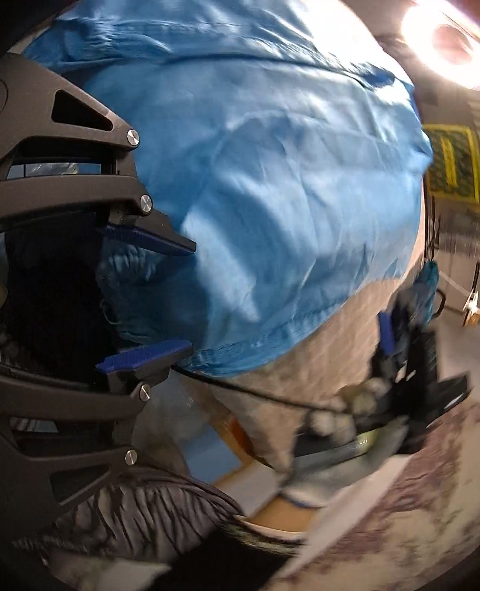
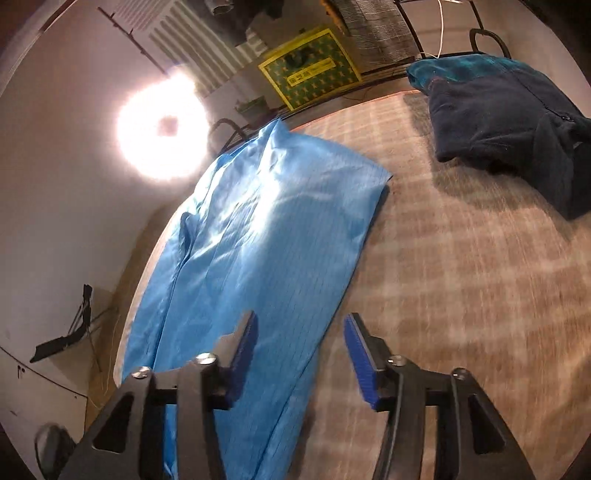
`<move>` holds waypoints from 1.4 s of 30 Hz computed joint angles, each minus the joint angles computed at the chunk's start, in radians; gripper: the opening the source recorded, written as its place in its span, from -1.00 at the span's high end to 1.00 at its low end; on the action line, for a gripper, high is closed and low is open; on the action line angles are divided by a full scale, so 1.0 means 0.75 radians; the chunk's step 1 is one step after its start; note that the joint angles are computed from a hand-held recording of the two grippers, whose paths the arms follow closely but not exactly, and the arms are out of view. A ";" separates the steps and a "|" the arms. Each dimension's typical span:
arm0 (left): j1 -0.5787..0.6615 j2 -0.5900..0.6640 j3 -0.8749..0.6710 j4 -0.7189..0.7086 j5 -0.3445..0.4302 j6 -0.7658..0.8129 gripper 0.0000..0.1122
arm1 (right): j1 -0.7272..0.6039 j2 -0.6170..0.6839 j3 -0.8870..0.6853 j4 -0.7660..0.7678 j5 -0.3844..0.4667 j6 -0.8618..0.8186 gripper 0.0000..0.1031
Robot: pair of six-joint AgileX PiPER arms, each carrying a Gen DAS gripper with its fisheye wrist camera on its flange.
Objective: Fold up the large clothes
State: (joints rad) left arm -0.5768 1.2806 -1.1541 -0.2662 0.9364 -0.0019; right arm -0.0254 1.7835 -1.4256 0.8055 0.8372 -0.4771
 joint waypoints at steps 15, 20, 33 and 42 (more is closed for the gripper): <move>-0.157 0.088 -0.050 0.190 -0.042 -0.136 1.00 | -0.016 0.480 -0.573 -0.019 0.057 0.261 0.15; -0.095 0.068 -0.055 0.001 -0.006 -0.042 1.00 | 0.042 0.641 -0.873 -0.188 0.122 0.443 1.00; -0.165 0.101 -0.050 -0.071 -0.009 -0.063 1.00 | 0.165 0.867 -1.439 -0.685 0.383 0.743 0.92; 0.092 -0.191 0.037 -0.066 0.033 -0.138 0.39 | 0.038 0.492 -0.908 -0.356 0.164 0.492 0.30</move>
State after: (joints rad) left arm -0.5079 1.1371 -1.1261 -0.3155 0.9611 -0.1057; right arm 0.0032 2.1524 -2.1064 0.5388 0.9605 -0.1079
